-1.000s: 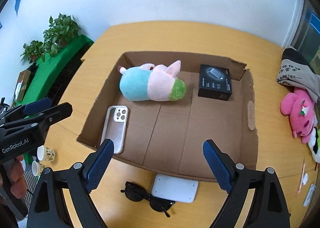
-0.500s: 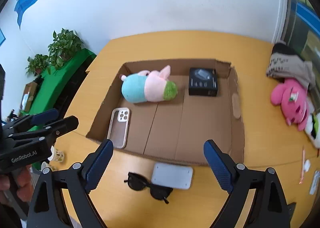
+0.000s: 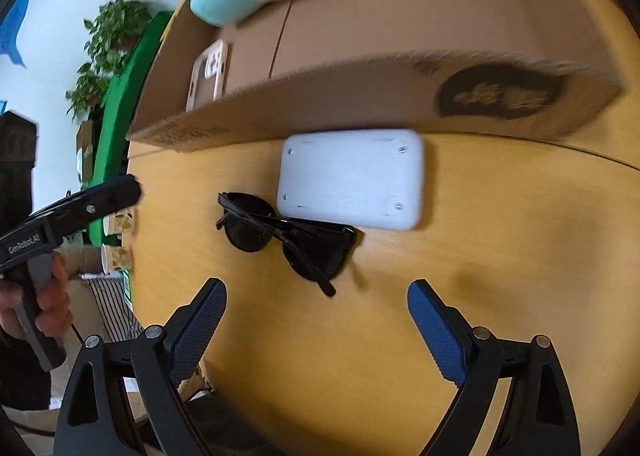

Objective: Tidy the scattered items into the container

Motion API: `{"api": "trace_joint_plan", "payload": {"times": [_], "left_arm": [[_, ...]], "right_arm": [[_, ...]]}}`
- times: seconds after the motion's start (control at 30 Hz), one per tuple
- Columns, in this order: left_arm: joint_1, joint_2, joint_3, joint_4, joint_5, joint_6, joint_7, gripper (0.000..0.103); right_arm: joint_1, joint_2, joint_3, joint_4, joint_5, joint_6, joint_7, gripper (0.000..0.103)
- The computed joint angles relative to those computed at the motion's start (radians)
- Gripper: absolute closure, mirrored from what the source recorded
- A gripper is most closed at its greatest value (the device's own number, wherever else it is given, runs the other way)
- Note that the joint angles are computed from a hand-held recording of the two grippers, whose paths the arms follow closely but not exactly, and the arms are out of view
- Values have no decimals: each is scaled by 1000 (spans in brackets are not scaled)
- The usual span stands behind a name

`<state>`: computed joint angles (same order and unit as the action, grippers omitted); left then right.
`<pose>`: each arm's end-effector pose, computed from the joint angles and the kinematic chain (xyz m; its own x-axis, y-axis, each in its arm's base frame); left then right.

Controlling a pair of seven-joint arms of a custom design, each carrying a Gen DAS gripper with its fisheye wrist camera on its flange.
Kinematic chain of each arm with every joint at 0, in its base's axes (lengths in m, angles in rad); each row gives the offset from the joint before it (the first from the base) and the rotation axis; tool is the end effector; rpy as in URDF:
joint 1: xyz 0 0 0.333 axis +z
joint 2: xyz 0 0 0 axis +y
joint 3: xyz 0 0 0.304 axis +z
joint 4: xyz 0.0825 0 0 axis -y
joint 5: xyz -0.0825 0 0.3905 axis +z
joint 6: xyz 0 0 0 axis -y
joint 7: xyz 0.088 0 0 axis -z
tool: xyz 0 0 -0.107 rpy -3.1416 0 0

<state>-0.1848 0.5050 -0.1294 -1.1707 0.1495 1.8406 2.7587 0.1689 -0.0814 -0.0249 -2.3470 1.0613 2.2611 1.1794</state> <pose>0.6951 -0.1895 0.5115 -0.9806 -0.0595 -0.1870 -0.0639 0.9978 0.0176 0.4979 0.0955 0.3591 -0.1177 -0.6855 -0.7185 -0.9818 0.1888 -0.0193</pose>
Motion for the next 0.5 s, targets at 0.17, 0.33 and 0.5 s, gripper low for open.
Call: {"api": "trace_joint_plan", "payload": {"times": [0.17, 0.33, 0.5], "left_arm": [[-31, 126, 33, 103, 73, -67, -21, 30], [4, 102, 12, 16, 45, -27, 45, 32], [23, 3, 5, -177, 34, 104, 87, 41]], "right_arm": [[19, 106, 39, 76, -43, 12, -27, 8], [33, 127, 75, 92, -54, 114, -36, 8], [62, 111, 95, 84, -183, 184, 14, 17]]}}
